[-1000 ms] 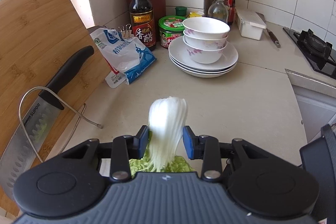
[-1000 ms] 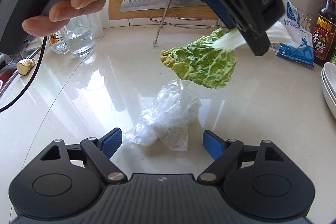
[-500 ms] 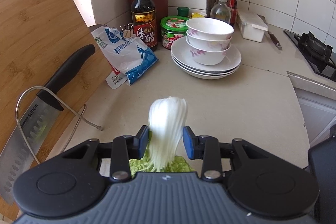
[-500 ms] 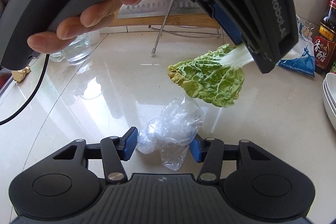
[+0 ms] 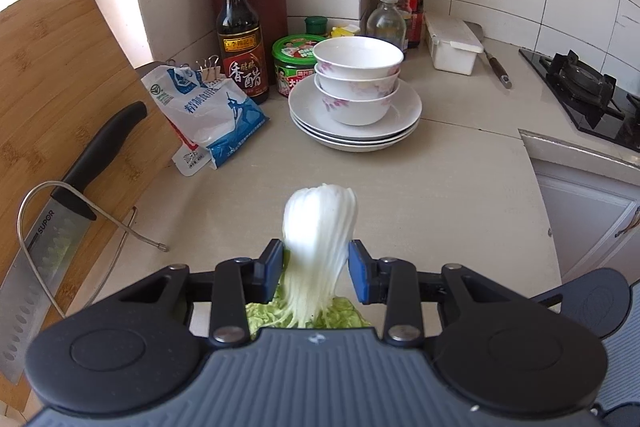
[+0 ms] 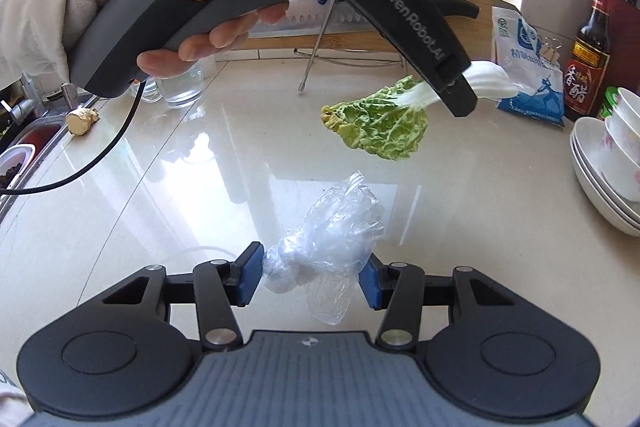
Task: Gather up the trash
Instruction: 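Grasp the clear plastic bag with the right tool while the left tool holds the cabbage piece, then carry the plastic bag and cabbage piece down to the bucket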
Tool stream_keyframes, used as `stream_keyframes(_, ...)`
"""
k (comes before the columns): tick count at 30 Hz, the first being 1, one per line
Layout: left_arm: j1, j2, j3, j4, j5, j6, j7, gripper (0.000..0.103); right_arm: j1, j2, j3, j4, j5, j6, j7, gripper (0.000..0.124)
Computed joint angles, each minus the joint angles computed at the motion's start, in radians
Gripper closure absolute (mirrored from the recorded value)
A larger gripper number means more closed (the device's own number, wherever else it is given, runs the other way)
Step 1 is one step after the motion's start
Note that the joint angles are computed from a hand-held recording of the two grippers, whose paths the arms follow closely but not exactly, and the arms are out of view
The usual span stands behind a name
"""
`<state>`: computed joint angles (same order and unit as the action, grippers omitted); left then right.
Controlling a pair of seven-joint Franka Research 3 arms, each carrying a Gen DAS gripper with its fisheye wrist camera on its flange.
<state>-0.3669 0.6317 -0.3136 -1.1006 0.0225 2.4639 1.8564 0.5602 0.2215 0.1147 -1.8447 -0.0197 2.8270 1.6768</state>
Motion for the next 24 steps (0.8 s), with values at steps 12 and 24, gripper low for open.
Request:
stream_keyframes(12, -0.018, -0.103, -0.079, -0.143, -0.069, -0.004, 0.094, 0.069, -0.093, -0.339, 0.038, -0.374, -0.364, 0.036, 0.491, 0.069)
stream_keyframes(24, -0.125, -0.019, -0.155, -0.029, -0.179, -0.101, 0.261, 0.069, -0.330, -0.809, 0.258, -0.758, -0.375, -0.183, 0.872, 0.069)
